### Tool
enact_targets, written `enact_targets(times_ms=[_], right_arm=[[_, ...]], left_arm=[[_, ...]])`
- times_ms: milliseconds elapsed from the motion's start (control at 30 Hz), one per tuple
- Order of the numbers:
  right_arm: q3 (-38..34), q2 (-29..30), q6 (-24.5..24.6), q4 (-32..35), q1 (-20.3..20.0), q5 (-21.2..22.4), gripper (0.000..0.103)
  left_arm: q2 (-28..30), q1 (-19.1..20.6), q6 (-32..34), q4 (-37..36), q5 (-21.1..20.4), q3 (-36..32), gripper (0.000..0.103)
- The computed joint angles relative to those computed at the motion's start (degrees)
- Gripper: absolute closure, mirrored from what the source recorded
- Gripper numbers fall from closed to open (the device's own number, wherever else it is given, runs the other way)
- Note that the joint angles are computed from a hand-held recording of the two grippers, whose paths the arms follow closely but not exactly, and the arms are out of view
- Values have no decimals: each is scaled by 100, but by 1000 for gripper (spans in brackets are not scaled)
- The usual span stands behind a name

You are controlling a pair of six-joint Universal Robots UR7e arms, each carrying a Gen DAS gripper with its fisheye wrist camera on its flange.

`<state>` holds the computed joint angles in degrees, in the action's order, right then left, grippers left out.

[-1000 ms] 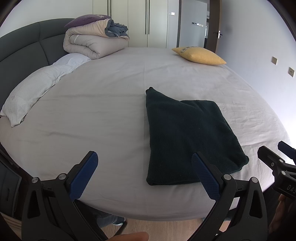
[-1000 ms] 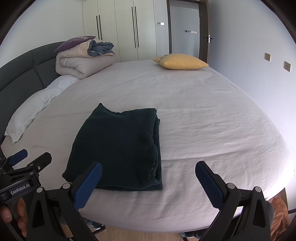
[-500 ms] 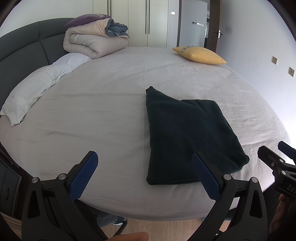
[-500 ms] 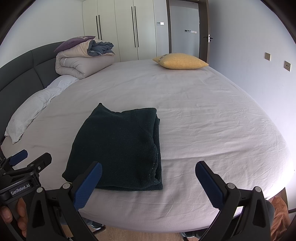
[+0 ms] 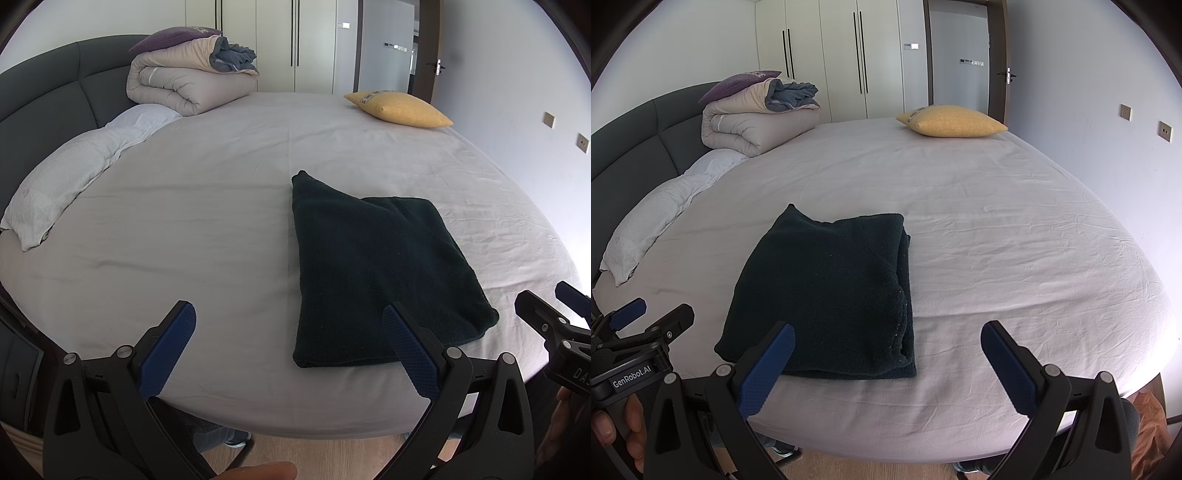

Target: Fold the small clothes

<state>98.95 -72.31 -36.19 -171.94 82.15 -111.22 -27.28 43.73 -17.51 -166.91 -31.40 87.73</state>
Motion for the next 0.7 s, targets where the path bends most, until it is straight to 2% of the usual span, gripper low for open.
enact_targets(times_ms=[700], right_arm=[[-8,-4,4,24,-2,2,0]], left_arm=[[-2,29,1,-48,-27,63,0]])
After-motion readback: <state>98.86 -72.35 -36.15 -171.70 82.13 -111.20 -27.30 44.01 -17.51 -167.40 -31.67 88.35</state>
